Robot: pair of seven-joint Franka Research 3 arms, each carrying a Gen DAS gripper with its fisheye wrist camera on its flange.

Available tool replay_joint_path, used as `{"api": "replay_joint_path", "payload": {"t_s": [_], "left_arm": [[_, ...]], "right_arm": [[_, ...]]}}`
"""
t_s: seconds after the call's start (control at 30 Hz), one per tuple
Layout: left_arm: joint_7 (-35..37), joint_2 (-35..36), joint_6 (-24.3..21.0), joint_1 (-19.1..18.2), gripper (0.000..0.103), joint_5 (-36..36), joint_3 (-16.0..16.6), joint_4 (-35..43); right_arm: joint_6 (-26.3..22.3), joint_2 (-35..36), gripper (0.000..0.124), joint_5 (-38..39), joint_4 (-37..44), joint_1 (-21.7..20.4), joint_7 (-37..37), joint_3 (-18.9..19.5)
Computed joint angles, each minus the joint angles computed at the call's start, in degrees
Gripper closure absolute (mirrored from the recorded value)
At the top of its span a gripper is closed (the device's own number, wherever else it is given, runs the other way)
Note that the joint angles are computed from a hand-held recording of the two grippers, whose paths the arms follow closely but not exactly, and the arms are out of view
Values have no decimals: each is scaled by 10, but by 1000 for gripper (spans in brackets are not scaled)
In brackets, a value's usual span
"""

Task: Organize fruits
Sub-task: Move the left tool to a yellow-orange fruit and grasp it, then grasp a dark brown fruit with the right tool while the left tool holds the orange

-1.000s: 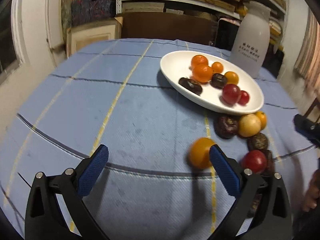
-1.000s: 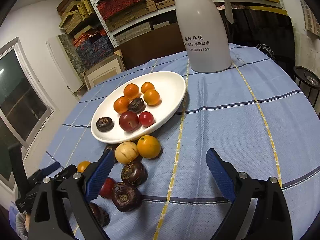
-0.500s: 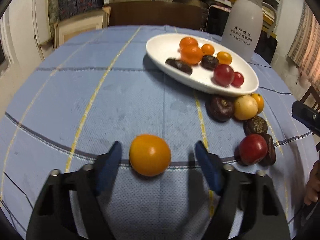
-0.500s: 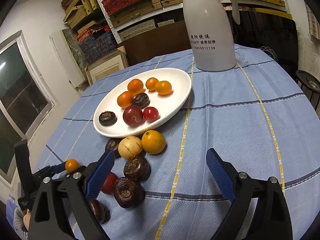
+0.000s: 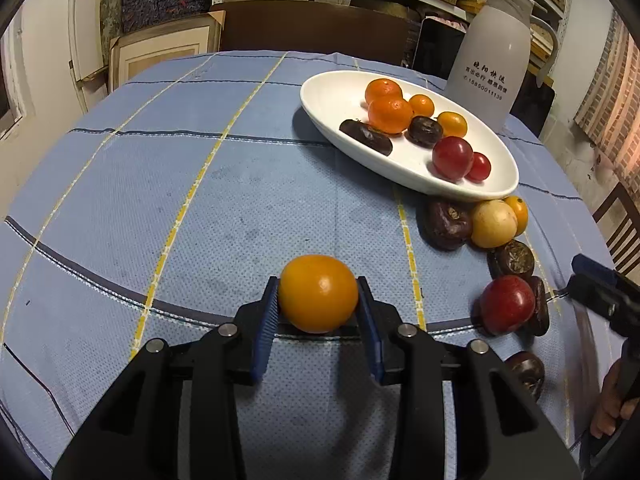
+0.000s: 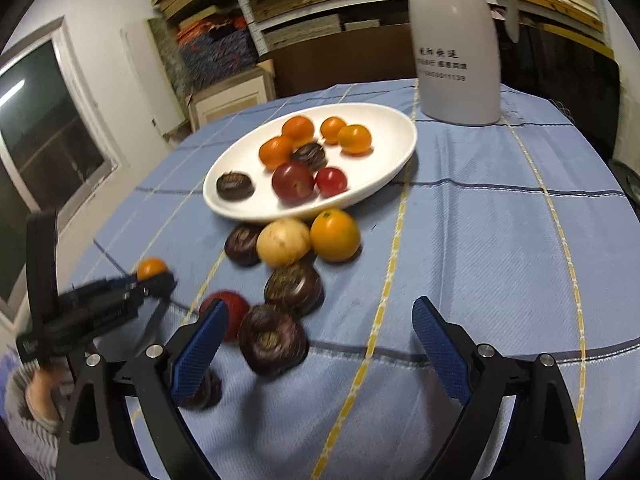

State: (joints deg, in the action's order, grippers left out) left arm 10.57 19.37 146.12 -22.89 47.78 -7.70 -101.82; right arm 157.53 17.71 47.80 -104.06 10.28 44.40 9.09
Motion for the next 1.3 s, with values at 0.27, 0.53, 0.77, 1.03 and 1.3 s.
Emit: {"api": "replay_joint_path", "payload": {"t_s": [0.27, 0.53, 0.77, 1.03, 1.3], "left_arm": [[3, 3, -12, -3, 66, -1, -1, 6], [9, 8, -25, -6, 66, 1, -1, 13], [13, 8, -31, -8, 65, 2, -1, 15], [9, 7, -19, -6, 65, 3, -1, 11], [5, -2, 4, -1, 67, 7, 1, -2]], "right_arm": [[7, -17, 39, -30, -37, 16, -20, -6], [18, 7, 73, -116, -17, 32, 64, -27], [28, 11, 73, -140, -17, 21, 87, -19], [33, 13, 75, -143, -16, 18, 92, -15], [26, 11, 78, -126, -14, 8, 75, -7]]}}
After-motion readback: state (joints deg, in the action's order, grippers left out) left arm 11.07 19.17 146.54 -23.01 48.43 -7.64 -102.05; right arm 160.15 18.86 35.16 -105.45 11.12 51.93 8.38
